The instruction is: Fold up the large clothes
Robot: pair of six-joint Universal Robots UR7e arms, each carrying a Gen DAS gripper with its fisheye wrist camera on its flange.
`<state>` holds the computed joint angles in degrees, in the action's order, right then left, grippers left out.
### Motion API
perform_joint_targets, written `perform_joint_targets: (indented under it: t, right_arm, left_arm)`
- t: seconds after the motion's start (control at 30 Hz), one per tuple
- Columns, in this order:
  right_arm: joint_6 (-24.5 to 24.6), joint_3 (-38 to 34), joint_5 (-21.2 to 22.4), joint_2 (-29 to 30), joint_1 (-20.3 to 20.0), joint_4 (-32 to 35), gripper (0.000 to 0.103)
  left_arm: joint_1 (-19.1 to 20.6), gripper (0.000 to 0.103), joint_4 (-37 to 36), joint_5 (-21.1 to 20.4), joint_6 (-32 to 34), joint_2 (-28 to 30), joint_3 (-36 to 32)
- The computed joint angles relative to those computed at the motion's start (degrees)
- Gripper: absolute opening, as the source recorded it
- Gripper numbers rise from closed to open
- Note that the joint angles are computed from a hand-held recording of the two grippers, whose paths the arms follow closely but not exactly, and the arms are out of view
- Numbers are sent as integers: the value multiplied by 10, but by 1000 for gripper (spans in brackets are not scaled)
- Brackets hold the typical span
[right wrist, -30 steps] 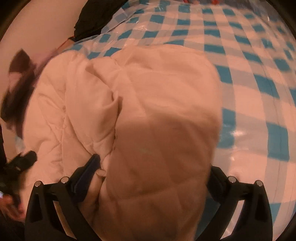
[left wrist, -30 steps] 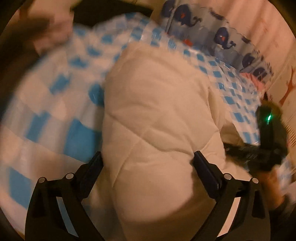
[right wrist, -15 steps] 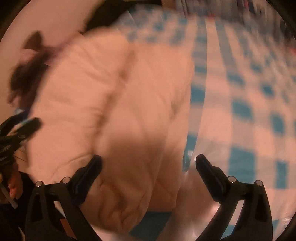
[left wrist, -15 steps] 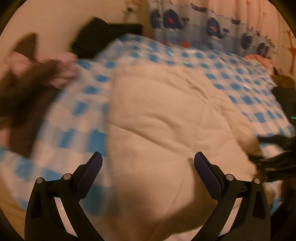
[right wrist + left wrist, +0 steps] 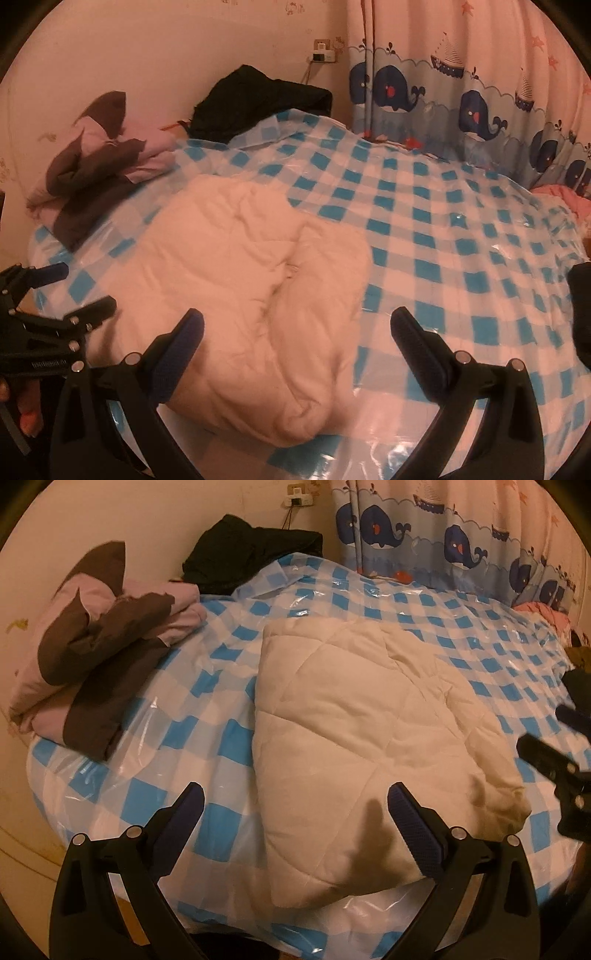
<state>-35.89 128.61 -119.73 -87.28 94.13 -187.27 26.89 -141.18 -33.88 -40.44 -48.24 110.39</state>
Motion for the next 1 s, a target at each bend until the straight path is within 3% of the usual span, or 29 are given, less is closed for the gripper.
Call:
perform_joint_targets:
  t: [0.33, 1.0]
  right_arm:
    - [31, -19, -6, -3, -11, 68, 98]
    - [26, -16, -10, 3, -4, 74, 98]
  left_arm:
    - [-2, 96, -41, -6, 35, 13, -5]
    - [6, 96, -34, -18, 28, 8, -6]
